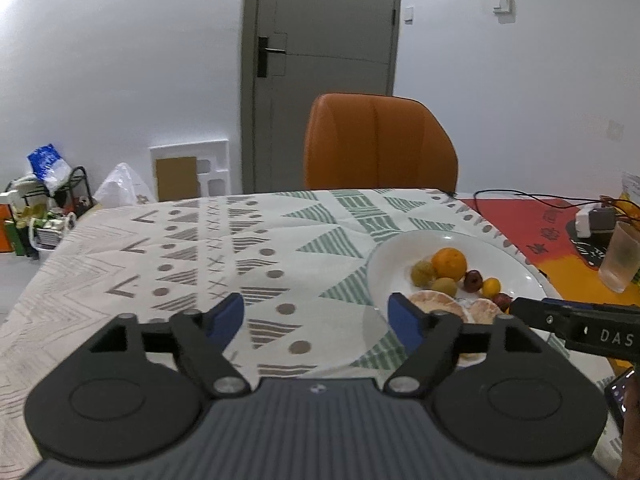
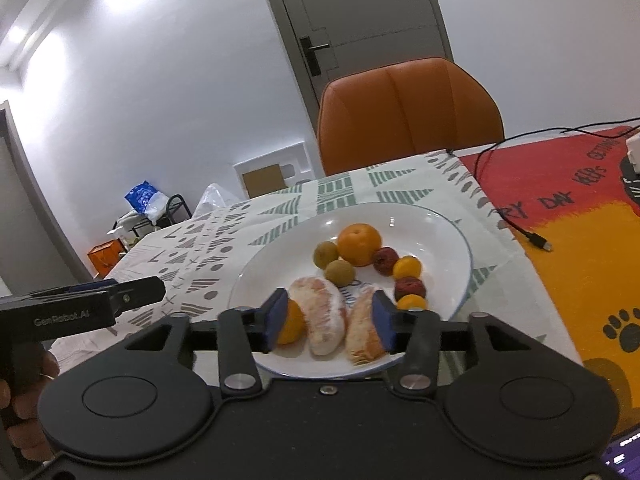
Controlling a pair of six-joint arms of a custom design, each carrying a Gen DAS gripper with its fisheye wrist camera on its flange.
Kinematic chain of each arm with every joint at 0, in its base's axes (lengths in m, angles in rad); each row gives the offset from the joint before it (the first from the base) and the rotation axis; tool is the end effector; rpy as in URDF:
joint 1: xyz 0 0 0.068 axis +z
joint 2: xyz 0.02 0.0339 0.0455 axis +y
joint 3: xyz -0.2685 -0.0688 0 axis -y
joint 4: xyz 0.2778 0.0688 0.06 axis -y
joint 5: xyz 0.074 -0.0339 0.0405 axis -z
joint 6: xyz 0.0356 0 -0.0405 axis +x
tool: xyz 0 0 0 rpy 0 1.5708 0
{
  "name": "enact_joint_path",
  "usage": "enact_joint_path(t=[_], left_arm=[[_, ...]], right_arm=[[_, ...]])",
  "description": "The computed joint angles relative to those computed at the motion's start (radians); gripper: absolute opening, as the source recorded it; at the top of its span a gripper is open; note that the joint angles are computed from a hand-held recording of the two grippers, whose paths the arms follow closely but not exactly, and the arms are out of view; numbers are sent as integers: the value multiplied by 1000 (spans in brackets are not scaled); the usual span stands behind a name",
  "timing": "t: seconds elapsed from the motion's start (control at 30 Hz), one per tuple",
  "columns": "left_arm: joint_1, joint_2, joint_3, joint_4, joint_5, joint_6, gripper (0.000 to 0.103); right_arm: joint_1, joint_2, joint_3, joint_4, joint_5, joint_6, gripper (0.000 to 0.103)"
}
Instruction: Organize fruits
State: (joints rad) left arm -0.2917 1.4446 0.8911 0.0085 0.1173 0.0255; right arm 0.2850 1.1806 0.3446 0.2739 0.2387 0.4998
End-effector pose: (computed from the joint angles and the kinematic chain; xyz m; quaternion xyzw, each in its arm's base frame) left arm 0.3317 -0.1039 0.2282 0.1658 0.8544 -0.1156 0.4787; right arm 0.2332 0.0595 0.1381 0.1504 0.8581 0.0872 0.4832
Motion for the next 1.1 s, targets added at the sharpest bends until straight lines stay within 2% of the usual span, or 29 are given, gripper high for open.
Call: enact_joint_path(t=[0.2,0.47,0.53,0.8,1.1], left_arm=[[27,-48,-22,-22,-2,-6,89],[53,-114,-37,-103,-25,-2,92],[58,-143,-57,-105,-34,5,97],[84,-248,-106,-157,-26,9,98],[109,-347,-150,-212,-15,20,98]], right_arm=[[50,-15,9,-18,36,9,65],[126,-79,13,-71,94,24,90],[143,-97,13,-93,105,33,92],[206,-173,9,-165,154,54,103],[265,-261,11,-284,216,102,103]])
